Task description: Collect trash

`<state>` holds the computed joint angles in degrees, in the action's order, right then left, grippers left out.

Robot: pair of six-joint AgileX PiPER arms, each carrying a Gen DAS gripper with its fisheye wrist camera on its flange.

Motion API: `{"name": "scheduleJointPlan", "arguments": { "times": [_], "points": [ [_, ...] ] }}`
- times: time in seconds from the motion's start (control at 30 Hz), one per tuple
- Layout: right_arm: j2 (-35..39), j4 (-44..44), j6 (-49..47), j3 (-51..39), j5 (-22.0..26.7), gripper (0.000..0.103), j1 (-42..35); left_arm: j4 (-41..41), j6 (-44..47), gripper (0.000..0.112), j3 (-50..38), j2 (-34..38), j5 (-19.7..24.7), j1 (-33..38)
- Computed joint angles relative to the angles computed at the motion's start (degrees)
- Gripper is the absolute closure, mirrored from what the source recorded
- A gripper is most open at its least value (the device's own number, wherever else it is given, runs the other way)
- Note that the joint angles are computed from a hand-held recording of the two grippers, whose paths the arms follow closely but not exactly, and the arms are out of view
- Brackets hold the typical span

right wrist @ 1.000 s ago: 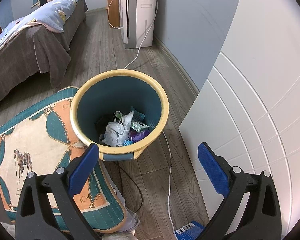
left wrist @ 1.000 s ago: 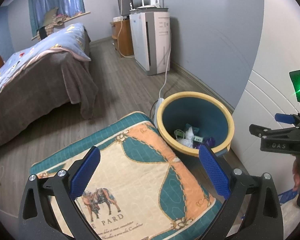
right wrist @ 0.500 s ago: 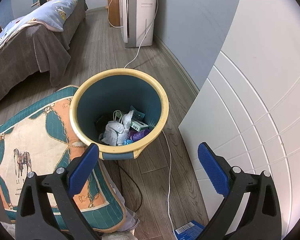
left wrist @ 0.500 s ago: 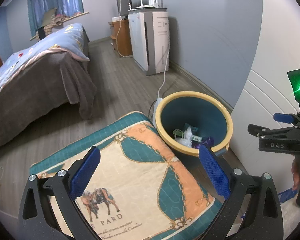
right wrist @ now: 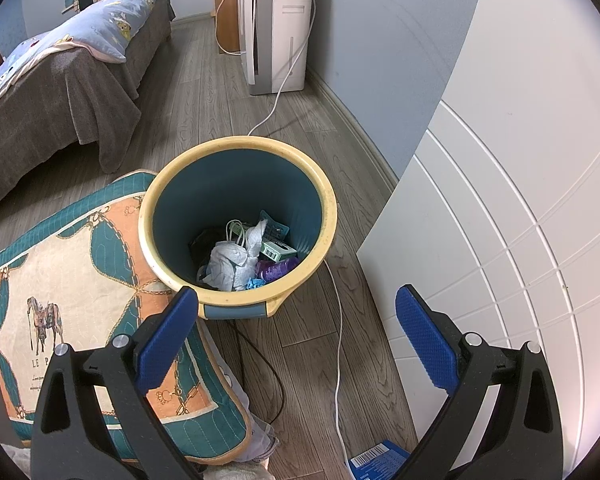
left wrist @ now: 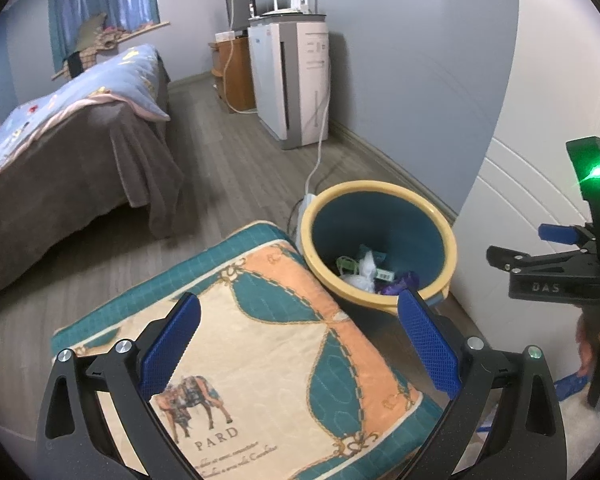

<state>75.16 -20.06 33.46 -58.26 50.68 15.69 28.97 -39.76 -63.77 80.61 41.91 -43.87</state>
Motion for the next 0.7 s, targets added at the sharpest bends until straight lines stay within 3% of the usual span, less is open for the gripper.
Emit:
{"name": "scheduleJointPlan", "arguments": {
  "times": [0.13, 0.43, 0.57, 0.7],
  "points": [
    [0.02, 0.07, -0.14, -0.09, 0.02, 0.006, -0.08, -2.60, 2.51, 0.014, 0.32, -0.28, -0.92, 1.05],
    [1.52, -2.77, 2.20, -0.45, 2.34, 0.006, 2.60, -2.27, 4.24, 0.014, 0.60, -1.93, 2.05, 1.49],
    [8.30, -1.41, 3.12, -3.93, 5.42, 0.006, 6.02, -1.81, 5.73, 0.014, 3.02, -7.51, 3.04, 3.85],
    [20.26, -0.93, 3.14, -13.49, 8.68, 0.006, 13.99, -9.36, 13.93, 0.014, 5.28, -15.85, 2.91, 11.56]
  ]
}}
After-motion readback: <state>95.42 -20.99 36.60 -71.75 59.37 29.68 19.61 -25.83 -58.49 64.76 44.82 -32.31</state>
